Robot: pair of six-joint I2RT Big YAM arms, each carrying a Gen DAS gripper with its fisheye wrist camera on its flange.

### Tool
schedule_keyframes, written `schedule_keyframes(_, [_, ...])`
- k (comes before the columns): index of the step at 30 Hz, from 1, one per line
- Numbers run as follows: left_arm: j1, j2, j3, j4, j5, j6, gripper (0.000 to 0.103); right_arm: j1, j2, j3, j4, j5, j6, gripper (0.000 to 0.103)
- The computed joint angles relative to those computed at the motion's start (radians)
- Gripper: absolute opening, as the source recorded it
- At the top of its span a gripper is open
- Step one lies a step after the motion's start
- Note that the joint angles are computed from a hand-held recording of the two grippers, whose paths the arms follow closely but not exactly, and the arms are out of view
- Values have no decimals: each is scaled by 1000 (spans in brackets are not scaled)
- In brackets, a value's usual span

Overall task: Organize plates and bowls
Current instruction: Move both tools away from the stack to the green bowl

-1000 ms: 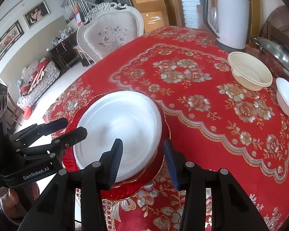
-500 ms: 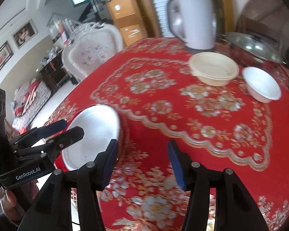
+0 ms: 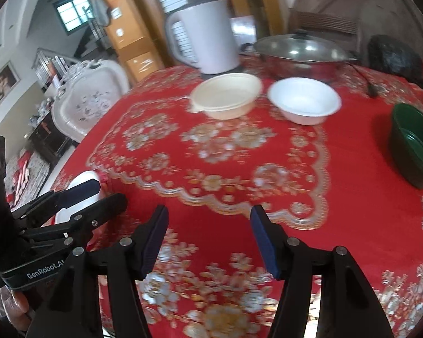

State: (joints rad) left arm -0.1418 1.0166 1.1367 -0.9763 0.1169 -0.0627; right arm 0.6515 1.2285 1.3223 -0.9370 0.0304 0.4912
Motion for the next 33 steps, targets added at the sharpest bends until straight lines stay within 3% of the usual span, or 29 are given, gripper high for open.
schedule_keyframes(19, [-280, 189, 125, 40, -72, -22, 66, -262, -155, -139, -47, -30, 13, 65])
schedule_keyframes(33, [-362, 349, 268, 28, -94, -43, 66, -522, -237, -200, -62, -83, 3, 67])
